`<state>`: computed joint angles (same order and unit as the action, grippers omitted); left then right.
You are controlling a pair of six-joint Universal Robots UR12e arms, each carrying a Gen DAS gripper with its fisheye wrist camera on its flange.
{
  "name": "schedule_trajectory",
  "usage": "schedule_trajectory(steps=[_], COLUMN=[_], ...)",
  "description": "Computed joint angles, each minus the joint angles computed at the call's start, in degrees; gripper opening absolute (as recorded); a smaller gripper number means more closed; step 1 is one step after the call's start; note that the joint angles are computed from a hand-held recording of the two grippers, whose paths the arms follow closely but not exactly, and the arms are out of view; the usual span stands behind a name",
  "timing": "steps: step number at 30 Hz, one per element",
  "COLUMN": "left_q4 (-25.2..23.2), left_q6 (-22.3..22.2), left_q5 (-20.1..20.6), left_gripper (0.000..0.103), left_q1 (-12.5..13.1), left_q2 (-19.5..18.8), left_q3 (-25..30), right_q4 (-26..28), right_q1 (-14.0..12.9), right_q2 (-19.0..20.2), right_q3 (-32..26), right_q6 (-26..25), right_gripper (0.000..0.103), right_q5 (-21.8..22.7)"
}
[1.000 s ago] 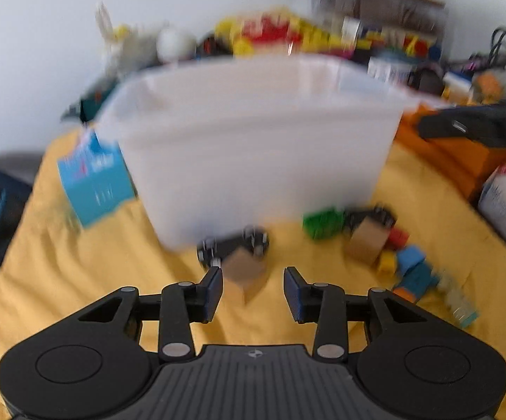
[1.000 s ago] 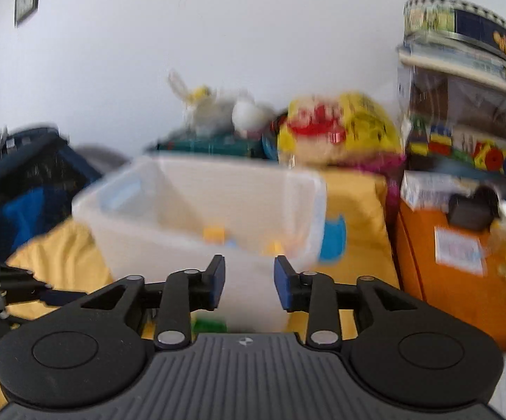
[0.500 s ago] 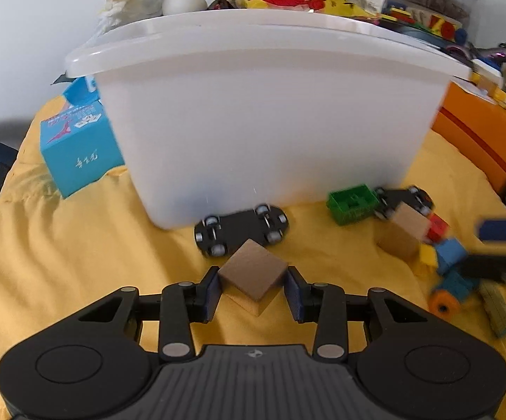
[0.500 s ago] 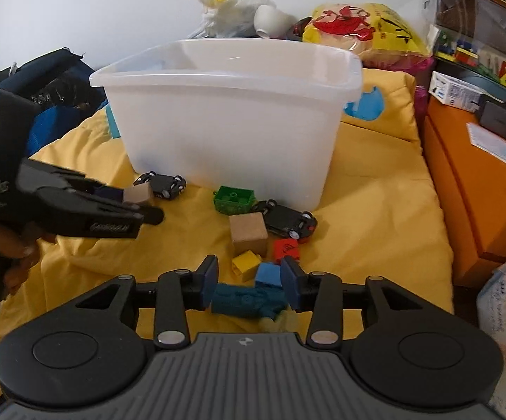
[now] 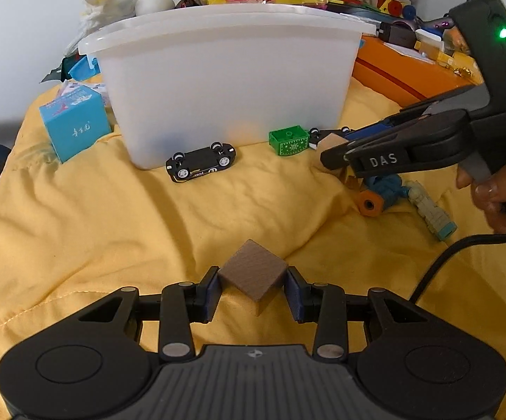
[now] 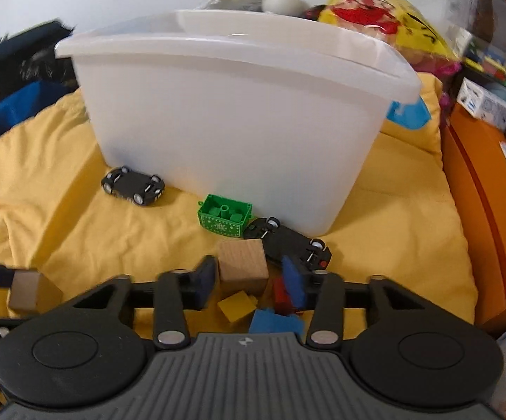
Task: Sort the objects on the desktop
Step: 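Grasp a wooden cube with the left tool while the right tool grasps another wooden cube, then carry both wooden cubes over the white bin and open both tools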
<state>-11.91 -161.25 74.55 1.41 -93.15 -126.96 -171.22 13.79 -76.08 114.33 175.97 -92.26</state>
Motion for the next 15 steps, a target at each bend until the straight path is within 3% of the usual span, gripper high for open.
schedule_trajectory(steps=[4, 11, 15], left_q4=[1.0, 1.6, 6.6], left_q6=[0.6, -1.4, -0.9], left_q5=[1.3, 0.2, -1.6], left_gripper=[0.043, 0.042, 0.042], left_q1=[-0.6, 0.1, 0.9], left_q2=[-0.3, 0.5, 1.8], left_q3=[-0.3, -0.2, 0.5], right_q4=[1.9, 2.0, 0.3], right_q1=[0.1, 1.0, 1.2], right_q2=[-1.1, -2.5, -3.3], right_q3=[0.3, 1.7, 1.9], right_q6=[-1.0, -0.6, 0.6], right_gripper=[0.034, 0.034, 0.034], right_q5=[0.9, 2.7, 1.9])
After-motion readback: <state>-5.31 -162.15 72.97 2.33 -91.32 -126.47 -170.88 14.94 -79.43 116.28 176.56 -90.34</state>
